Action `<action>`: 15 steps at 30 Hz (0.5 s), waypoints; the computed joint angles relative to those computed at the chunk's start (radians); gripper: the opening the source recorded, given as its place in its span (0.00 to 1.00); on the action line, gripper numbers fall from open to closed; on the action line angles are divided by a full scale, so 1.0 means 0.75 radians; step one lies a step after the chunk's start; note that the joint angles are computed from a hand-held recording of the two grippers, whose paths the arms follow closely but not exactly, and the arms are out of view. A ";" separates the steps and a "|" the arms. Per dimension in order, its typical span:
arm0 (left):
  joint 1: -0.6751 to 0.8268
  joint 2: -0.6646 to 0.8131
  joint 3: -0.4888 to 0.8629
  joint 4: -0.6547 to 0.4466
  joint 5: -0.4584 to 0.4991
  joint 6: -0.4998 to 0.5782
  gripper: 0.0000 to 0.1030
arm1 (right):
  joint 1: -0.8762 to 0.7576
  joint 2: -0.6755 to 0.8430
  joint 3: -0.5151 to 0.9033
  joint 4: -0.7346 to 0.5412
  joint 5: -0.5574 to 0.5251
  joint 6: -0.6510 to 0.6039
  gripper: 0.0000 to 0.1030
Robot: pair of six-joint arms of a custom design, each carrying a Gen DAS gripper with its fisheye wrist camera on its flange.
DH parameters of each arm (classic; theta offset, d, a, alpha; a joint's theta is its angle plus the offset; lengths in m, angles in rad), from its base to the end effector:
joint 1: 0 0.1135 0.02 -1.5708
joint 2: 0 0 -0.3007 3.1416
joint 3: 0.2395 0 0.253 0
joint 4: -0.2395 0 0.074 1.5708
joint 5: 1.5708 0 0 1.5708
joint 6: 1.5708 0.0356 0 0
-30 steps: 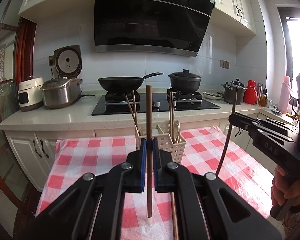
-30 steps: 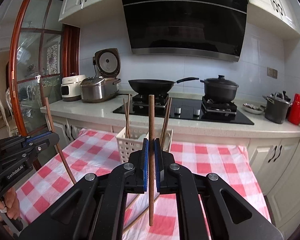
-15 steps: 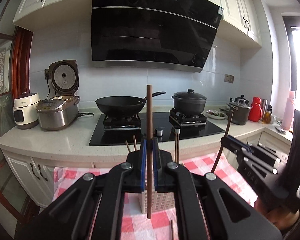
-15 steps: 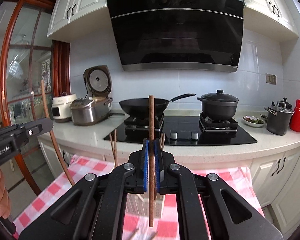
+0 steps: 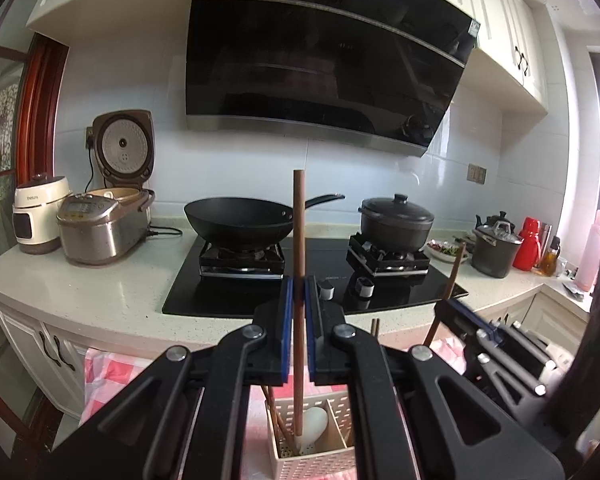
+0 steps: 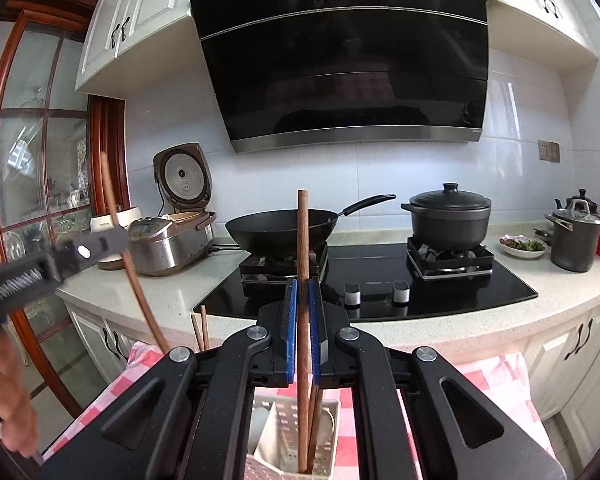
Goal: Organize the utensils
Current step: 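Lower both chopsticks into the basket and open both grippers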
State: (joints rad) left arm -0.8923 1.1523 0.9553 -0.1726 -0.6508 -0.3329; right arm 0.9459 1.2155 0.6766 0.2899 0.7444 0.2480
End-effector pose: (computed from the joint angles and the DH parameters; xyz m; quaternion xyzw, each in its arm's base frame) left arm 0.1712 -0.1780 0.3620 0.0422 0.8012 -0.0921 0.5898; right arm 0.1683 0.1921 0.2961 -0.0417 0.7674 0.0840 0.6343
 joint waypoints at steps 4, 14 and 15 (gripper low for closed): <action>0.042 0.029 -0.051 0.065 0.039 0.023 0.06 | 0.003 0.047 0.061 -0.051 -0.009 -0.020 0.06; 0.162 0.153 -0.213 0.185 0.212 -0.069 0.06 | -0.078 0.305 0.111 -0.071 -0.175 0.067 0.07; 0.171 0.159 -0.228 0.194 0.224 -0.075 0.06 | -0.084 0.319 0.122 -0.086 -0.180 0.069 0.07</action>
State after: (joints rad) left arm -0.7637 1.2719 0.7841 -0.0269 -0.4830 -0.3890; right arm 0.8833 1.4549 0.7679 0.2256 0.6097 0.2994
